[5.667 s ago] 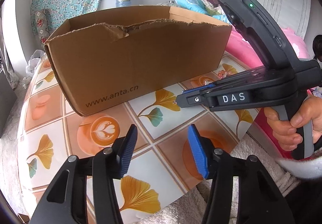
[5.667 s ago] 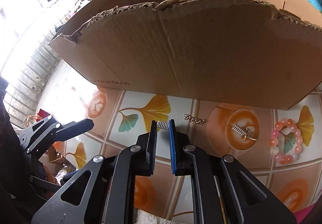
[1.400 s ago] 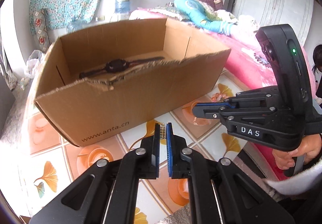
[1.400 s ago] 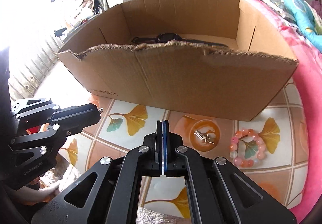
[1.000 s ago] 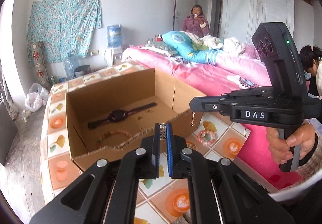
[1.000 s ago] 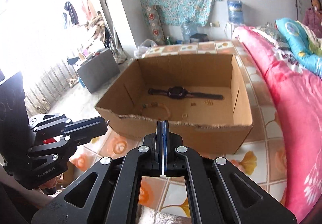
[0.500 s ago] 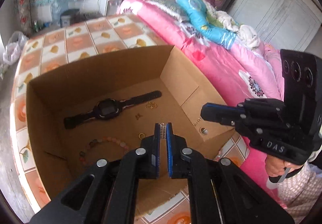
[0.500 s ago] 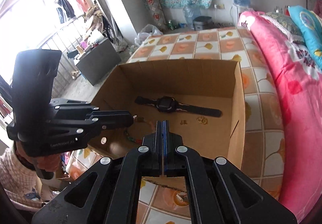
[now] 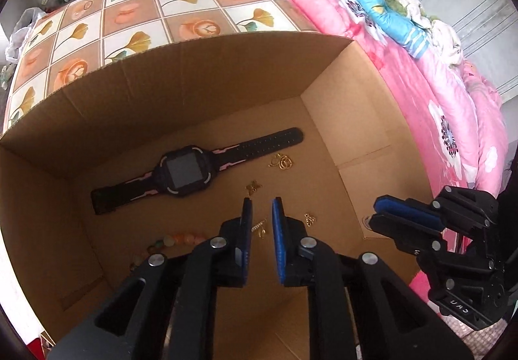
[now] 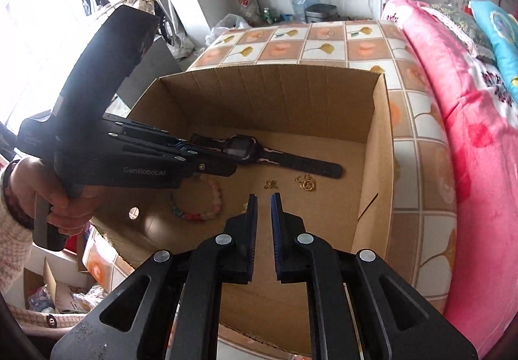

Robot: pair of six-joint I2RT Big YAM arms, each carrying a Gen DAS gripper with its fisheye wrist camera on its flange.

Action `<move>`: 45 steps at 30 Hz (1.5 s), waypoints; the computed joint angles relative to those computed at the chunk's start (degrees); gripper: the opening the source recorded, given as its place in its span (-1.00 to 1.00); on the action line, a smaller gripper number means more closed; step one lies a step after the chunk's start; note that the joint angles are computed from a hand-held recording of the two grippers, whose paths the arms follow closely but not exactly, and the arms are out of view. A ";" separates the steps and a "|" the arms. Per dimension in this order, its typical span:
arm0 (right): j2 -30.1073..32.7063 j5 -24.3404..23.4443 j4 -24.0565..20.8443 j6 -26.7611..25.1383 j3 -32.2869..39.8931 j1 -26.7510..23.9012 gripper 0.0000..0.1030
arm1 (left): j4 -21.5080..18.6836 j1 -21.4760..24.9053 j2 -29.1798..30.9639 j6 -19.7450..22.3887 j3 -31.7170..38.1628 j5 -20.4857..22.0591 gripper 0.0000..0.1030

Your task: Organize jewelry

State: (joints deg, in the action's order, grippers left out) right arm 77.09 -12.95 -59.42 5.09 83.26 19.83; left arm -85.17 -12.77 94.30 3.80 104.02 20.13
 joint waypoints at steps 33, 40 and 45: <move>-22.80 3.41 5.96 8.67 -20.94 5.91 -0.42 | 20.46 3.24 -44.74 4.43 -37.42 -1.98 0.76; -16.91 9.27 5.49 7.31 -22.52 8.98 -0.42 | 22.27 -4.89 -44.39 0.44 -46.10 -15.44 0.78; -13.58 13.90 5.35 4.58 -21.68 10.19 -0.43 | 23.68 -8.25 -40.94 -3.47 -48.58 -23.75 0.78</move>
State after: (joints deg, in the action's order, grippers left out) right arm 63.50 0.95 -54.06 9.68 61.59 30.01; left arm -61.49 -21.02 53.35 0.33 55.44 -3.62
